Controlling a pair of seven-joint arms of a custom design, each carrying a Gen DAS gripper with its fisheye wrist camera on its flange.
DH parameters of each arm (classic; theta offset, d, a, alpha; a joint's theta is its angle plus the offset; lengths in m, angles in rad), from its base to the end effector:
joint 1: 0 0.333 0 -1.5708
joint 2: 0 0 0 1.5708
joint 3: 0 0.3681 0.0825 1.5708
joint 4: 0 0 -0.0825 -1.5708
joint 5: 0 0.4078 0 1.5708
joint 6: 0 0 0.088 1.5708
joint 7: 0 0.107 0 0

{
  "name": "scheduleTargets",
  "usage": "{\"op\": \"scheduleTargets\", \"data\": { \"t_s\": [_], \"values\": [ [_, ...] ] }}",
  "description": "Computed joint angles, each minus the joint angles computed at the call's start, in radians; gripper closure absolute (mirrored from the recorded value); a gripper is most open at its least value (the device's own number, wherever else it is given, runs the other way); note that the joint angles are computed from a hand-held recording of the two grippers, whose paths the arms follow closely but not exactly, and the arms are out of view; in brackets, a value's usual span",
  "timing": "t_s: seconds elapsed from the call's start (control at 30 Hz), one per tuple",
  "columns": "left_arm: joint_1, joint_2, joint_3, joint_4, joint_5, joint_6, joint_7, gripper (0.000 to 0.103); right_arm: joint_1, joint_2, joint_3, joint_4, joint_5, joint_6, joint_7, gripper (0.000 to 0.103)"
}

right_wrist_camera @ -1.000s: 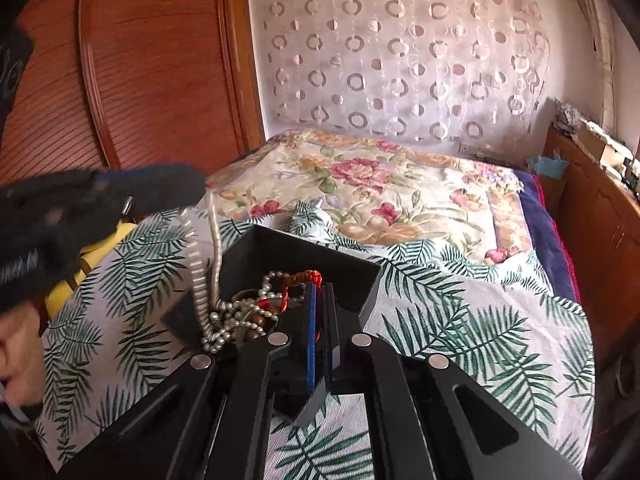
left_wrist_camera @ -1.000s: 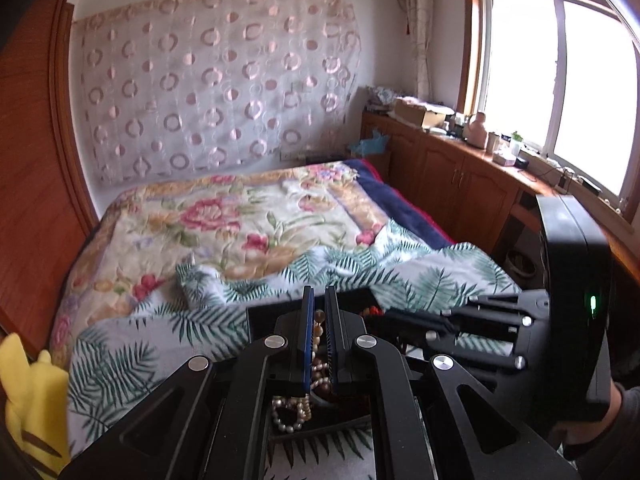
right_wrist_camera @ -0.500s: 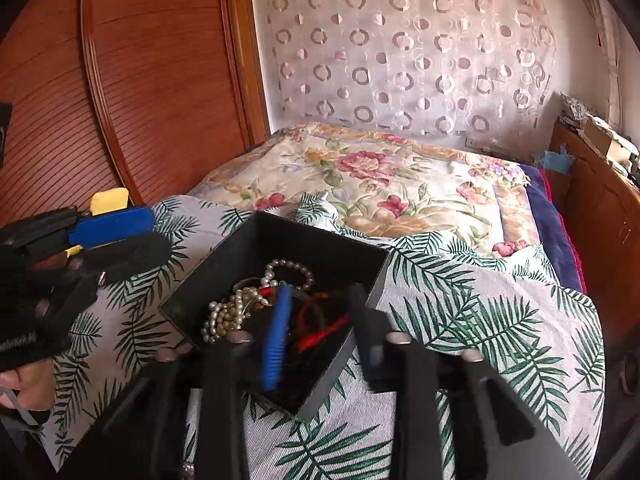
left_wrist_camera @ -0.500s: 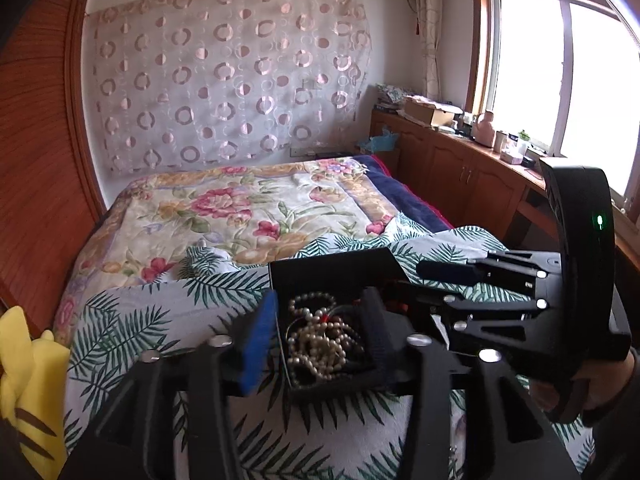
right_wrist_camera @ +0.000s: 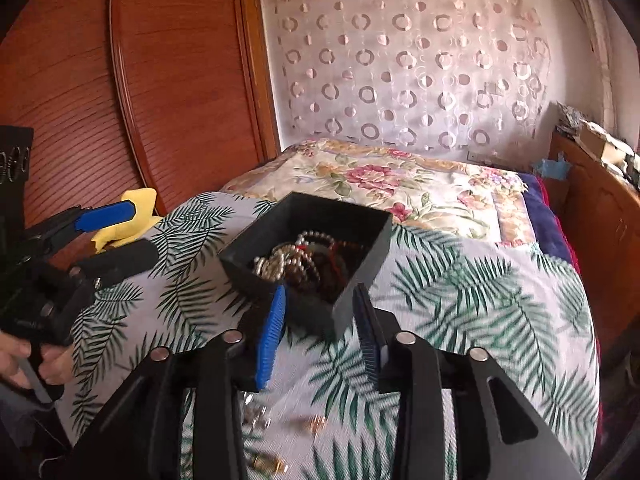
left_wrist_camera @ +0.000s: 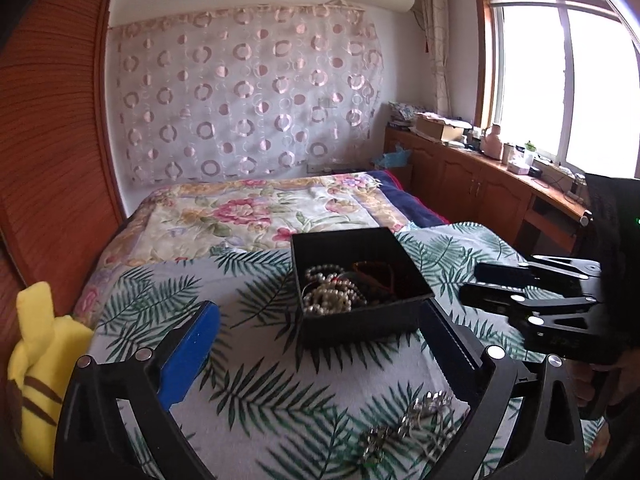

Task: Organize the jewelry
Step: 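Move both grippers back to the remaining jewelry on the bed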

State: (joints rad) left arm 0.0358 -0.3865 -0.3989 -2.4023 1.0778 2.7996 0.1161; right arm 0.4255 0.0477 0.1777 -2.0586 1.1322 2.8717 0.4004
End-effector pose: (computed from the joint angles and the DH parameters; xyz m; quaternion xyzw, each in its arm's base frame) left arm 0.4239 -0.2261 0.5464 -0.6595 0.5705 -0.3294 0.3620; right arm 0.5352 0.3048 0.5156 -0.8207 0.3461 -0.1167 0.4394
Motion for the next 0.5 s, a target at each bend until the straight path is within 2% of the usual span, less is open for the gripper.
{"op": "scheduleTargets", "data": {
  "t_s": [0.17, 0.37, 0.5],
  "values": [
    [-0.019, -0.034, -0.008, -0.042, -0.024, -0.030, 0.017, 0.007, 0.002, -0.055, -0.014, -0.072, 0.065, -0.026, -0.053, 0.058],
    [-0.035, -0.063, 0.000, -0.109, -0.101, -0.001, 0.044, 0.007, 0.020, -0.095, -0.036, -0.150, 0.021, -0.029, -0.055, 0.058],
    [-0.036, -0.075, 0.008, -0.153, -0.154, 0.049, 0.087, 0.007, 0.025, -0.079, -0.040, -0.167, -0.080, -0.019, 0.019, 0.060]
  ]
}}
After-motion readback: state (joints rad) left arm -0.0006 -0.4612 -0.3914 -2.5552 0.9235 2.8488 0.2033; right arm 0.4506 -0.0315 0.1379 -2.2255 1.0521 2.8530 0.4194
